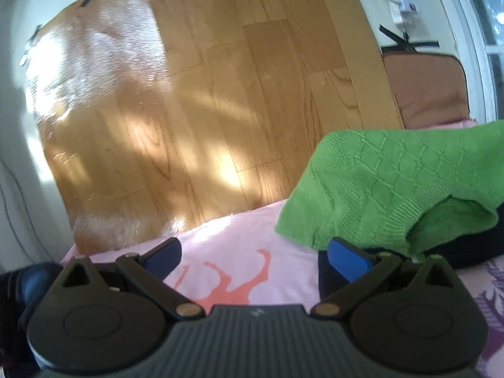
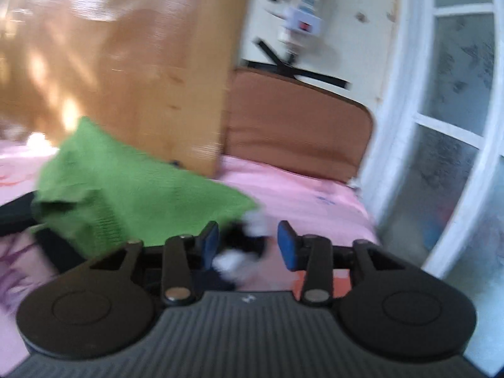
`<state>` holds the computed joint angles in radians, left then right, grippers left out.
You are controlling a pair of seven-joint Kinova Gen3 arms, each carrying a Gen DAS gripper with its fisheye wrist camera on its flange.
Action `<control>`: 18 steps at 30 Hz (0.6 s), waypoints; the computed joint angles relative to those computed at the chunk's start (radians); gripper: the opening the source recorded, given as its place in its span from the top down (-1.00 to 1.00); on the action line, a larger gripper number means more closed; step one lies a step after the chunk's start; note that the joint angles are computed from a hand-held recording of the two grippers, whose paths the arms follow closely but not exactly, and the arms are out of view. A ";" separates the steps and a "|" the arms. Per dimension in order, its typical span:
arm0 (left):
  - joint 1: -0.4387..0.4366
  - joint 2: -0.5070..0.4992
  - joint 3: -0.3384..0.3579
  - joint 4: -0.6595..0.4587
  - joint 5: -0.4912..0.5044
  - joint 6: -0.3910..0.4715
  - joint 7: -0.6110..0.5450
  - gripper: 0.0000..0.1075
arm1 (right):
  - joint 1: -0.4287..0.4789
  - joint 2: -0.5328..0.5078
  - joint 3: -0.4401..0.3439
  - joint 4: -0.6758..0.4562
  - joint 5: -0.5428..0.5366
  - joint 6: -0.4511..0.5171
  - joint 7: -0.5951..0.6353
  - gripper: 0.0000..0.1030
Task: Fold small clothes
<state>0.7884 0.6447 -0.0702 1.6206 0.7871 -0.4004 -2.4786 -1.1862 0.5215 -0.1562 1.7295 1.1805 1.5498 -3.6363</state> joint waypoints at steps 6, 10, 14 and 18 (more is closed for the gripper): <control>0.017 0.023 -0.035 -0.092 0.108 0.166 -0.117 -0.90 | -0.011 -0.044 -0.014 0.088 0.057 -0.149 -0.023 0.00; -0.025 0.012 0.020 -0.091 0.169 0.213 -0.160 -0.90 | 0.152 -0.070 -0.103 0.133 0.138 -0.311 -0.087 -0.01; -0.190 -0.038 0.170 -0.062 0.152 0.361 -0.110 -0.90 | 0.308 -0.086 -0.166 0.133 0.184 -0.473 -0.073 0.03; -0.375 -0.066 0.328 -0.035 0.229 0.523 -0.086 -0.91 | 0.292 -0.108 -0.056 0.097 0.099 -0.569 0.005 0.84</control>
